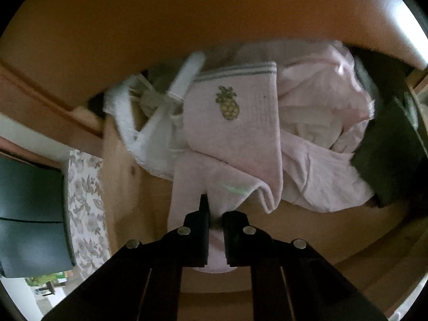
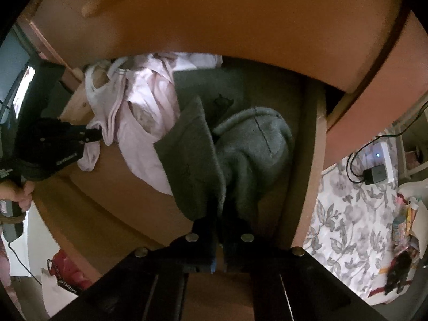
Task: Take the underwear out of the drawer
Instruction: 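Grasp the grey sock with the right tool while the left tool grasps the pink towel, then lift the pink towel and grey sock up out of the drawer with both tools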
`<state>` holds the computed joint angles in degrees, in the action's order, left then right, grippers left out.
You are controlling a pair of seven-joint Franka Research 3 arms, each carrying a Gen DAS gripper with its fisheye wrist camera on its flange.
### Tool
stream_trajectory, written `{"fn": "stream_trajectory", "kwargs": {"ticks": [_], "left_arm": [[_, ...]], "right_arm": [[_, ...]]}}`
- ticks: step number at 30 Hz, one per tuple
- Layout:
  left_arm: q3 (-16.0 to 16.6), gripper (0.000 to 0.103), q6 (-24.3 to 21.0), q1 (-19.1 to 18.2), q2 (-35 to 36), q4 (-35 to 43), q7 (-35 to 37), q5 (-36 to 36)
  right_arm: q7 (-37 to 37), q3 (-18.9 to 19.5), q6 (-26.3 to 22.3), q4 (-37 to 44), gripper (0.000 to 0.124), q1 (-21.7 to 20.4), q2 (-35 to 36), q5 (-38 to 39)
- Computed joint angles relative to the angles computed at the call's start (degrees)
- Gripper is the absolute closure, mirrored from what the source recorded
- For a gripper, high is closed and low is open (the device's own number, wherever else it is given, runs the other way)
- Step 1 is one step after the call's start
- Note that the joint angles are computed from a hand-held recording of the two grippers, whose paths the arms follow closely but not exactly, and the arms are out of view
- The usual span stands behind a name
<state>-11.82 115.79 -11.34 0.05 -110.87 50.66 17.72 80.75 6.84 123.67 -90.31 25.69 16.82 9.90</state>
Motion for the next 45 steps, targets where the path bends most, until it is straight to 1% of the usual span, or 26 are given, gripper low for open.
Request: {"fn": "stream_trajectory", "kwargs": {"ticks": [2,8,11,14,16,18,27,30,33,39,43,45], "left_arm": [[0.1,0.095,2.1,0.1,-3.9,-3.1,-0.5,0.0],[-0.5,0.095,6.3,0.3,-12.1,-7.4,-2.5,2.5],[-1.0,0.095,7.1,0.6,-14.9,-7.4,-3.4,4.1],[-1.5,0.095,8.6,0.8,-16.1,-6.8,-4.6,5.5],[-2.4,0.095,8.6,0.7,-17.5,-6.2,-5.5,6.6],[-2.5,0.095,8.9,0.7,-18.8,-5.8,-5.5,7.7],[-5.5,0.095,5.5,-0.1,-24.1,-2.2,-6.6,10.4],[-5.9,0.095,5.1,-0.3,-25.6,-2.2,-7.3,10.6],[-6.5,0.095,4.7,-0.7,-27.2,-1.8,-7.5,10.8],[-8.9,0.095,2.4,-1.2,-29.4,1.4,-7.8,12.3],[-10.4,0.095,0.9,-1.9,-31.4,2.9,-7.2,12.6],[-10.9,0.095,-0.1,-2.3,-32.1,3.3,-6.8,12.3]], "right_arm": [[-0.6,0.2,0.7,-1.2,0.121,-0.4,-1.4,1.2],[-1.5,0.6,4.2,-4.0,0.121,-1.2,-5.4,4.5],[-1.8,0.8,5.9,-5.2,0.121,-1.3,-7.7,6.0],[-1.7,1.0,7.2,-6.1,0.121,-1.3,-10.3,7.1],[-1.9,1.1,8.2,-6.8,0.121,-1.5,-11.8,7.9],[-2.2,1.1,9.6,-7.5,0.121,-1.6,-13.8,9.2],[-1.7,1.2,13.0,-9.7,0.121,-1.6,-22.2,11.3],[-2.2,1.0,13.8,-10.6,0.121,-1.6,-25.0,12.3],[-2.6,1.0,14.2,-10.8,0.121,-1.7,-27.5,12.5],[-2.8,1.0,14.9,-10.7,0.121,-1.7,-32.7,12.8],[-4.1,0.7,14.4,-10.6,0.121,-1.4,-36.1,13.3],[-2.1,2.8,14.7,-11.2,0.121,-1.8,-38.1,10.8]]}}
